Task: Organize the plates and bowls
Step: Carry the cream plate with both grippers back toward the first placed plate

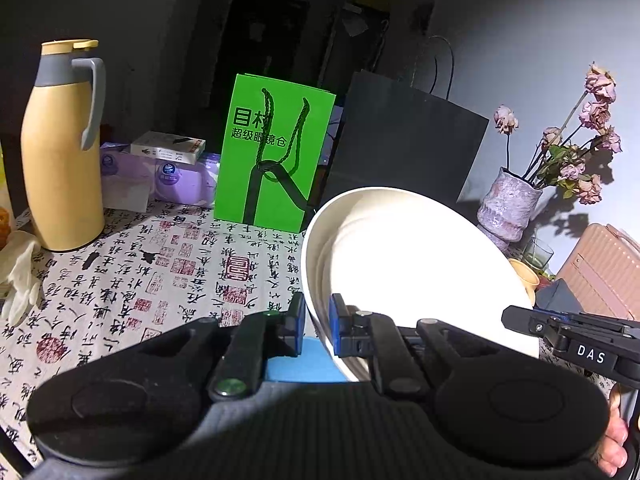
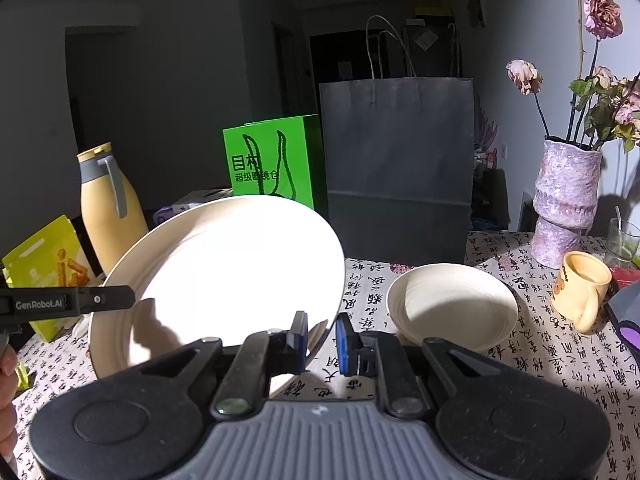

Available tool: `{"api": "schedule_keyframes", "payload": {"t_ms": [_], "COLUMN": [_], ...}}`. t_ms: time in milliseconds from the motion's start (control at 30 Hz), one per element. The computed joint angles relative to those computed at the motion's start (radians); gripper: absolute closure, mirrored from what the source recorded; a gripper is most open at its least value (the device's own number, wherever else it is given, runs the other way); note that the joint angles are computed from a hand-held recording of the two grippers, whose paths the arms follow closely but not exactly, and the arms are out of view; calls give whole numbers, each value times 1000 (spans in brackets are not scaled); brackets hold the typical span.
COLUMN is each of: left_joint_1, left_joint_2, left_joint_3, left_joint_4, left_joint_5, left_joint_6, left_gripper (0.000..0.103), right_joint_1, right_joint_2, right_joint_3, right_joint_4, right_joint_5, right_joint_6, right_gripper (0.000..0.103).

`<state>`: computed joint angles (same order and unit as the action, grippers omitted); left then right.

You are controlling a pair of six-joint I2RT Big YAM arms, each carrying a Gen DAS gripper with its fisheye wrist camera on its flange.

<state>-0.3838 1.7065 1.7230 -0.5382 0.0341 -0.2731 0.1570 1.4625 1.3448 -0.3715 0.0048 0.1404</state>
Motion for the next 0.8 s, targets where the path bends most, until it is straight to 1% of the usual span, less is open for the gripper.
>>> {"api": "schedule_keyframes", "payload": {"t_ms": [800], "left_joint_1": [-50], "left_joint_2": [-195], "left_joint_3": [-213], "left_joint_4": [47], "left_joint_5": [-66], "left_joint_6": [-16], "left_gripper": [90], "right_joint_1": [27], "right_joint_2": [-197], "right_joint_3": [-182], "right_joint_4": [29], "right_joint_5": [10], "right_joint_6": [11], "right_gripper": [89]}}
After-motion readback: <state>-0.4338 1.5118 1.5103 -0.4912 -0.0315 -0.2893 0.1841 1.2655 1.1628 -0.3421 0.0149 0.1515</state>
